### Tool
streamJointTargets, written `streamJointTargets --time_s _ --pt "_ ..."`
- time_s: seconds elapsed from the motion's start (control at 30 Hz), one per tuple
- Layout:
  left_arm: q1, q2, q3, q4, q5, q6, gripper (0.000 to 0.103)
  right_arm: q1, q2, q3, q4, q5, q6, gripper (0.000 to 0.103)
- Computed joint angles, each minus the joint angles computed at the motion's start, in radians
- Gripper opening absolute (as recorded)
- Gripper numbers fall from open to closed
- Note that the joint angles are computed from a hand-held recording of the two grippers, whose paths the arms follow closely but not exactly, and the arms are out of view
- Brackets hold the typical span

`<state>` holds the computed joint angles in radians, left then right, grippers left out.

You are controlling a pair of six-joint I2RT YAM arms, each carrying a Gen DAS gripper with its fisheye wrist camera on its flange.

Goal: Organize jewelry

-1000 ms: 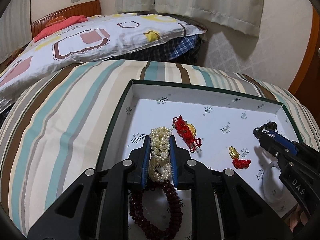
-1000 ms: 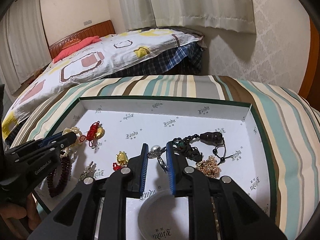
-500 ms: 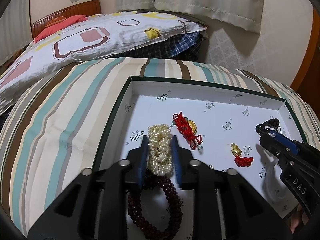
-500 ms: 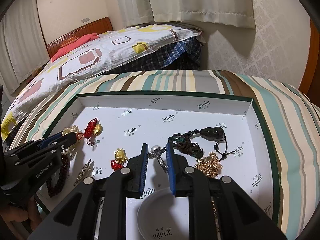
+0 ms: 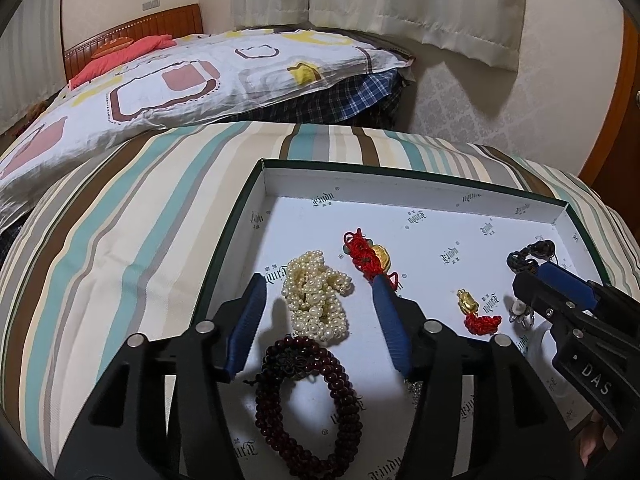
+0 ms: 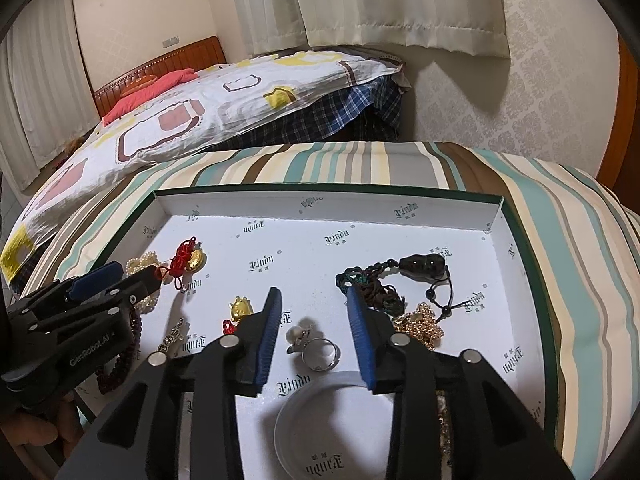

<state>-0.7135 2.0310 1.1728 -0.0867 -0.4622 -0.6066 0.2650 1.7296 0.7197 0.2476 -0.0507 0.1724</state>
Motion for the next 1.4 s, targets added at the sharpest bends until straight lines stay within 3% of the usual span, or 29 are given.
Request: streamJointTargets --time_s 0.37,0.7,1.0,1.2,1.4 --pt "-0.077 -0.1 -0.075 -0.015 -0.099 -0.061 0.08 -0.026 -0.177 -0.132 0.013 0.024 0.013 0.072" --pt "-0.251 -0.304 -0.188 -0.144 -0.262 -0.209 0.09 -0.038 -0.524 -0.276 -0.147 0.048 0.015 0.079" --pt "-0.445 -0.482 -0.191 -0.418 -0.461 -0.401 0.095 0.008 -0.962 -0.321 -0.461 0.103 0.028 0.081" --pt "-0.572 -0.495 -0.097 -0.728 -0.56 -0.618 0.098 0.088 -1.201 -0.283 -0.679 0.186 0.037 0.084" --pt "-0.697 -0.504 -0.024 -1.005 -0.61 -0.863 0.099 0.201 -1.329 -0.243 -0.829 0.296 0.075 0.085"
